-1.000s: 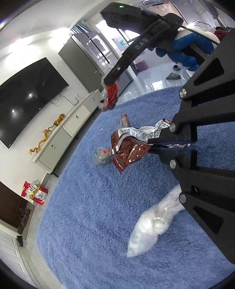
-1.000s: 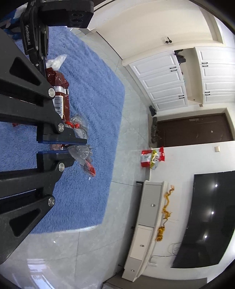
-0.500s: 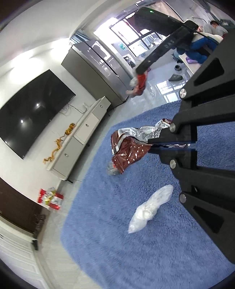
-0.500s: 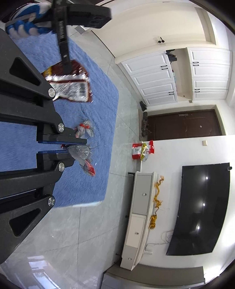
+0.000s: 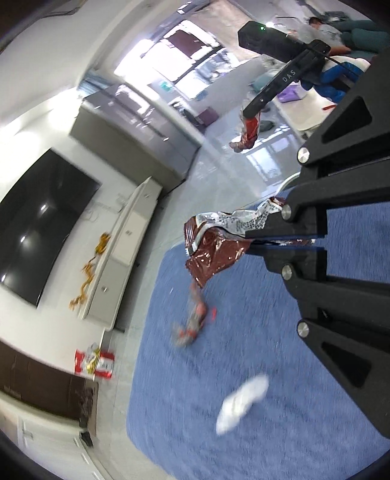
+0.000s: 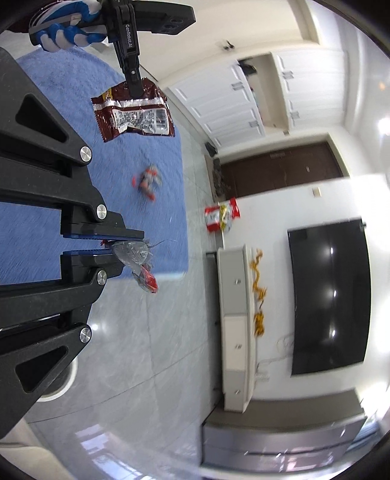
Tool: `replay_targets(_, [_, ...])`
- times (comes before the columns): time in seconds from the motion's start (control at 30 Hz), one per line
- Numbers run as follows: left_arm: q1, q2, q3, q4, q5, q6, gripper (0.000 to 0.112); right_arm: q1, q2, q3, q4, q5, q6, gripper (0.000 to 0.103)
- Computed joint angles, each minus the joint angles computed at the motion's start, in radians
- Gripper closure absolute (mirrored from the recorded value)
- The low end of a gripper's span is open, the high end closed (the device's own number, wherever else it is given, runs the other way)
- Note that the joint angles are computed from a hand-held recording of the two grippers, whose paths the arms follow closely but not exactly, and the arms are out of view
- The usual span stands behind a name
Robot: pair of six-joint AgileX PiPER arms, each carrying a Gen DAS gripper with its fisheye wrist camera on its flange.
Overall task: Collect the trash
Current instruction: 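Carry both over the bin and open both grippers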
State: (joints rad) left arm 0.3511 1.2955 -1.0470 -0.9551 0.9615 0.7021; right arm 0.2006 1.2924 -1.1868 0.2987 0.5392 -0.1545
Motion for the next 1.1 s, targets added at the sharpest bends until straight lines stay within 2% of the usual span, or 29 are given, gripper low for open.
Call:
replay_targets(0.1, [-0.18, 0.019, -0.019, 0.084, -0.085, -0.094, 0.11, -0.145, -0.041, 0.083, 0.162, 0.014, -0.166, 0.098])
replay_targets(0.27, [-0.518, 0.137, -0.095, 0.289, -0.232, -0.317, 0.11, -0.381, -0.03, 0.179, 0.409, 0.06, -0.436, 0.098])
replay_targets(0.37, [-0.68, 0.256, -0.188, 0.406, -0.274, -0.445, 0.11, -0.493, 0.01, 0.227, 0.516, 0.08, -0.559, 0.098])
replay_targets(0.47, [-0.788, 0.374, -0.296, 0.502, -0.283, -0.538, 0.11, -0.57, 0.073, 0.252, 0.59, 0.089, -0.649, 0.098])
replay_targets(0.63, [-0.918, 0.586, -0.517, 0.661, -0.251, -0.694, 0.11, -0.642, 0.193, 0.256, 0.662, 0.085, -0.744, 0.098])
replay_targets(0.8, [-0.983, 0.815, -0.787, 0.759, -0.157, -0.797, 0.11, -0.677, 0.291, 0.24, 0.7, 0.072, -0.792, 0.095])
replay_targets(0.97, [-1.018, 0.991, -1.001, 0.782, -0.07, -0.841, 0.107, -0.696, 0.362, 0.217, 0.704, 0.061, -0.81, 0.094])
replay_targets(1.1, [-1.011, 1.067, -1.094, 0.737, -0.01, -0.829, 0.103, -0.712, 0.384, 0.222, 0.71, 0.053, -0.815, 0.093])
